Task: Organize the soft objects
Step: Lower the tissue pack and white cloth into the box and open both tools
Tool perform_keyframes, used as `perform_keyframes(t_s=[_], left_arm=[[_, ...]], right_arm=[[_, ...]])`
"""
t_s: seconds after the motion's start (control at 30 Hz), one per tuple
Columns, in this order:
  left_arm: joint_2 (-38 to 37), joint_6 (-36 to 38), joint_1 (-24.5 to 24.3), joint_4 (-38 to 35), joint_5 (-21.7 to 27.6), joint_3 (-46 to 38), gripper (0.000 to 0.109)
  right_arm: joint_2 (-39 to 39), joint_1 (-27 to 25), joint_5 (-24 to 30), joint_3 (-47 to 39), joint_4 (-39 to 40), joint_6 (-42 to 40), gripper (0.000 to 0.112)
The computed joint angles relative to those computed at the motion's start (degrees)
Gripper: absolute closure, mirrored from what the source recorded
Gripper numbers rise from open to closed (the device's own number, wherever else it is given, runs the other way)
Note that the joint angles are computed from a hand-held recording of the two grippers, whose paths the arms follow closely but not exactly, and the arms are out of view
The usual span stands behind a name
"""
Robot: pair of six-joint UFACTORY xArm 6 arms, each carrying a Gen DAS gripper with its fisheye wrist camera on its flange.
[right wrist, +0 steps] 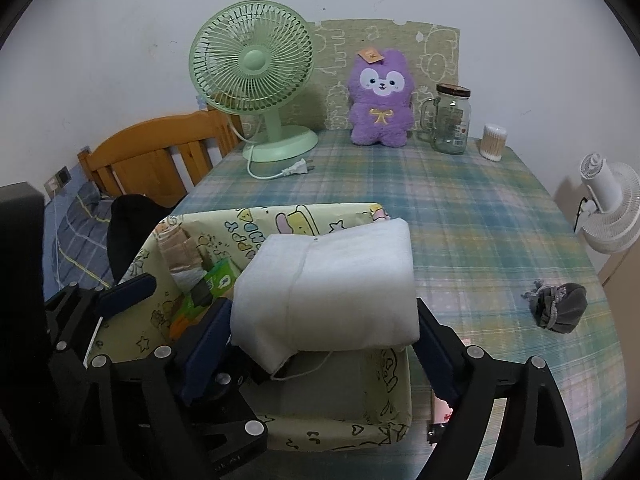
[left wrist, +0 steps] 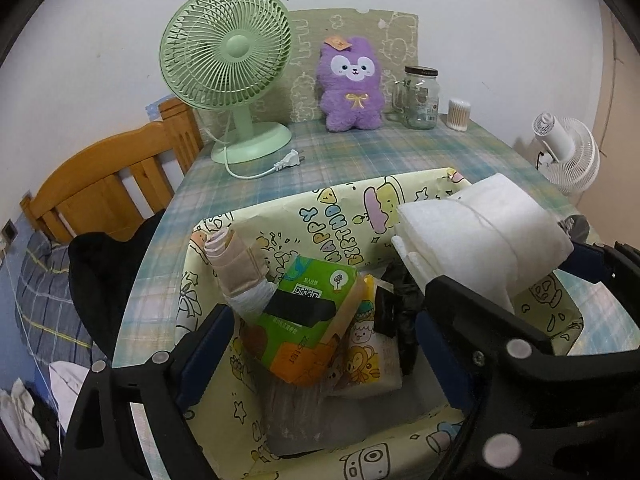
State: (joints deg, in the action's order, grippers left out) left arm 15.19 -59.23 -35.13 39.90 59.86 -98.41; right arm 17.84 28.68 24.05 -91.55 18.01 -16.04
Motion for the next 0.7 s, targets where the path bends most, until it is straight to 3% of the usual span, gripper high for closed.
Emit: perform_keyframes(t_s=[0.3,0.5,0.7], left_arm=[[-0.32,-1.61,-1.36,-0.09,0.37,-0.66,0.016],[-0.51,-3.87,-3.39,1.20,2.18,-1.79,0.016],[-0.56,-7.29,-5.85,4.05,7.26,-3.76,0.015]], right_arm=[[-2.30,0.05,-3.14,2.60,-3.84,0.81,0.024],[-5.24,-0.28,-5.32,5.50,1.65,-5.59,0.018],[-7.04,0.09,-6.36,6.39,8.45,-12.93,0.014]])
